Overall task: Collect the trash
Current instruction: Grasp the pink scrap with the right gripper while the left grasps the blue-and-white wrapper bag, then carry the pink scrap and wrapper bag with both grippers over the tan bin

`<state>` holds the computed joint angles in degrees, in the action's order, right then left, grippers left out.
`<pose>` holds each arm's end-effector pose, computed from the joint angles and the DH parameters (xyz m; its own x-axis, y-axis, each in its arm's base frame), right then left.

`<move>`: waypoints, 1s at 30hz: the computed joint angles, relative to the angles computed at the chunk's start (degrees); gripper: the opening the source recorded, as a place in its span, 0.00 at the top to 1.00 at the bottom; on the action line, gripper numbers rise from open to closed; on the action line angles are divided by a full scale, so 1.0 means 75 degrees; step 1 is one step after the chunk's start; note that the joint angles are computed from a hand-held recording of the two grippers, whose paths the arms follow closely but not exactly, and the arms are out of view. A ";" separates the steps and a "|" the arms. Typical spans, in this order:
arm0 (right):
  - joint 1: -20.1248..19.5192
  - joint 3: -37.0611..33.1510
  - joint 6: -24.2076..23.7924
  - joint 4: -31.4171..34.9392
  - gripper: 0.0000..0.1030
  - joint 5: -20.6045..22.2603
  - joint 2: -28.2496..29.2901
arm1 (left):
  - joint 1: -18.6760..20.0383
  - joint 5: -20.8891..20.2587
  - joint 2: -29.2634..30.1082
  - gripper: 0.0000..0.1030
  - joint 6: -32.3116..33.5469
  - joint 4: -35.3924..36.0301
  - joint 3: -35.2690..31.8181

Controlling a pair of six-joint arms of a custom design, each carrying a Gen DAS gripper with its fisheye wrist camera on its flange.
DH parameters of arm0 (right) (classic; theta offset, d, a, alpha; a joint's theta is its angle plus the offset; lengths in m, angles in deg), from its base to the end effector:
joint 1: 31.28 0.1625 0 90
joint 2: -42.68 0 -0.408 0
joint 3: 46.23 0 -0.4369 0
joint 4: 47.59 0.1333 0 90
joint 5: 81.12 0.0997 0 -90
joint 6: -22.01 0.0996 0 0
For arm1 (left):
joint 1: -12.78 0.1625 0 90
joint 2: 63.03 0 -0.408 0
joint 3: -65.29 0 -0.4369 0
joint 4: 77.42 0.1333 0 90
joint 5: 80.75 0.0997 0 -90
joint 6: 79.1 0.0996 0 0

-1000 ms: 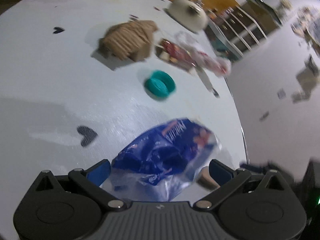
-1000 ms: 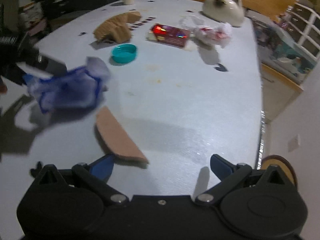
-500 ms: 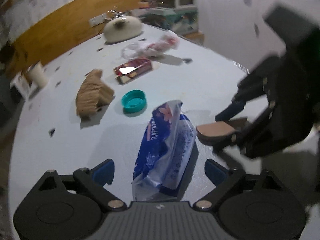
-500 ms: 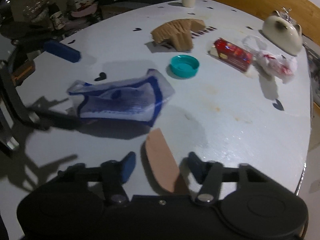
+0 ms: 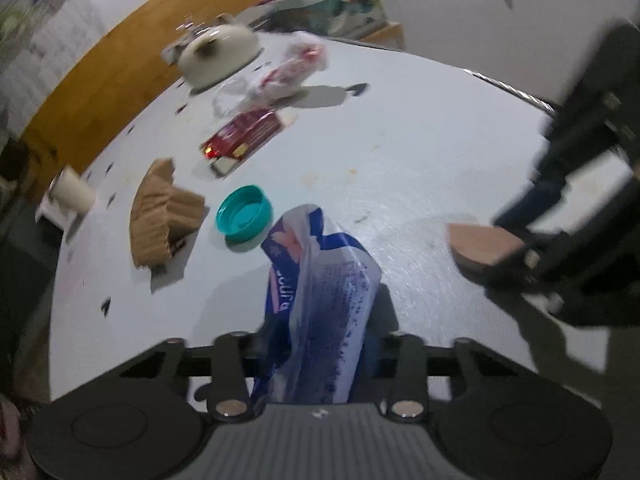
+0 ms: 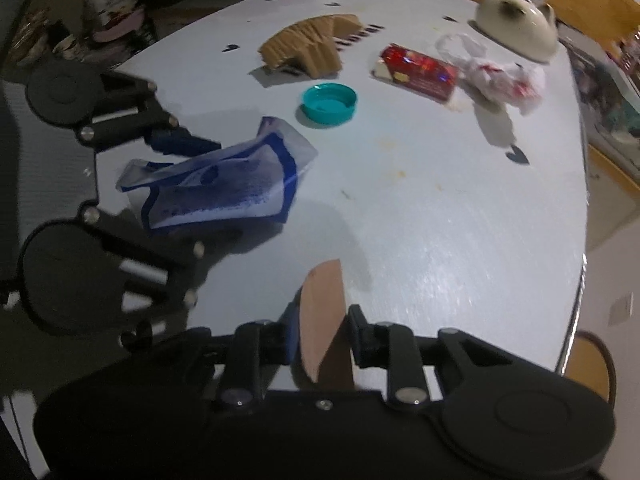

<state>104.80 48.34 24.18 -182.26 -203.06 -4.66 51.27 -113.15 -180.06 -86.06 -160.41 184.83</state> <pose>0.5378 -0.4060 0.0529 -0.5985 -0.6010 0.5298 -0.6974 0.7162 0.0246 -0.1313 -0.3821 0.4377 -0.3161 0.4282 -0.8466 0.7391 0.6706 0.0633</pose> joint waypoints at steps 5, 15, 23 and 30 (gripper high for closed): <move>0.0010 0.0058 0.0447 0.0148 0.75 -0.0040 -0.0110 | 0.0194 -0.0410 0.0026 0.84 -0.1655 0.0019 -0.0313; 0.0158 0.0157 0.0883 -0.0043 0.75 -0.0121 -0.0381 | -0.0355 -0.0798 -0.0311 0.93 -0.4915 0.1191 -0.0807; 0.0353 0.0292 0.1043 -0.0304 0.75 -0.0189 -0.0728 | -0.1307 -0.0856 -0.0538 0.94 -0.6627 0.2070 -0.1009; 0.0487 0.0552 0.1210 -0.0543 0.75 -0.0388 -0.1176 | -0.2160 -0.0825 -0.0481 0.94 -0.8124 0.2862 -0.1201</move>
